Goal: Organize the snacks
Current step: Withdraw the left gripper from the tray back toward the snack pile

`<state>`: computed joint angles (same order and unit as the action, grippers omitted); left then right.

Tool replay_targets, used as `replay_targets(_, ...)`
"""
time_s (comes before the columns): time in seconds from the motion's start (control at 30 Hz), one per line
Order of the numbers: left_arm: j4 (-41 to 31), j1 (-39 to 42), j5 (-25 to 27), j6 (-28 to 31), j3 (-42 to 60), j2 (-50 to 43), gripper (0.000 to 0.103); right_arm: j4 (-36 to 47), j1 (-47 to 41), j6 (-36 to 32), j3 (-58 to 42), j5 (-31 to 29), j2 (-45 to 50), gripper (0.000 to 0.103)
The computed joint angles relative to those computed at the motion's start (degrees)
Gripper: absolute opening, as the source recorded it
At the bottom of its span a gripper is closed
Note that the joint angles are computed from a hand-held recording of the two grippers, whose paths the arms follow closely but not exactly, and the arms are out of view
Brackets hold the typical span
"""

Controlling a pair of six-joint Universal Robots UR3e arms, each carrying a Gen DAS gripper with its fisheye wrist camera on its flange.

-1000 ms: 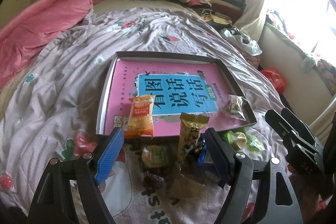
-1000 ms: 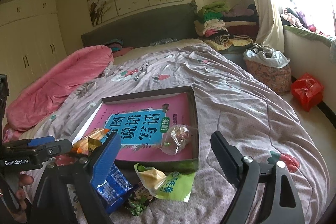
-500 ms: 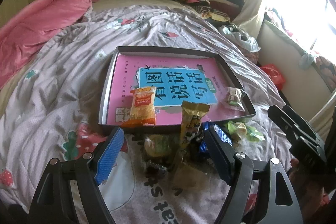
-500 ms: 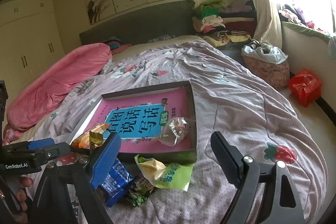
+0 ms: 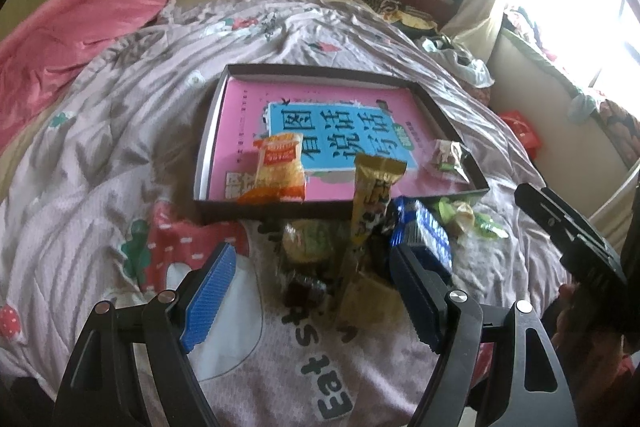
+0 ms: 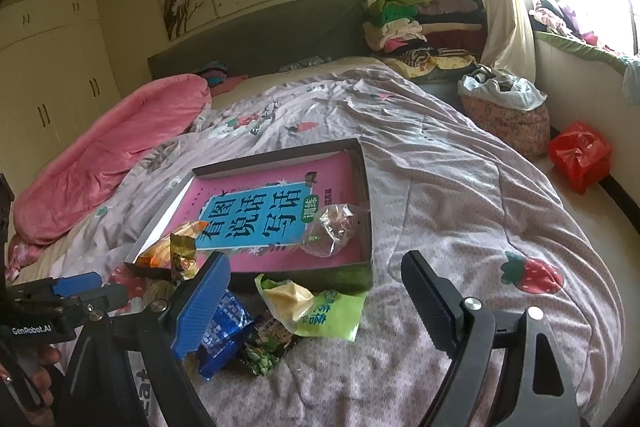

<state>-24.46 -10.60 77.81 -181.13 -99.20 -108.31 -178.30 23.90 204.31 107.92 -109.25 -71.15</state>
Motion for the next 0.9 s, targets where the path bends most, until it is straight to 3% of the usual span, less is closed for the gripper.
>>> replay_targets(0.37, -0.9, 1.2, -2.2, 2.2, -5.0, 1.6, 0.080, 1.4, 1.9, -0.9, -0.6, 1.2, 0.4, 0.087)
replay_targets(0.9, -0.4, -1.9, -5.0, 4.1, -4.3, -1.5, 0.080, 4.9, 0.6, 1.0, -0.5, 4.0, 0.8, 0.087)
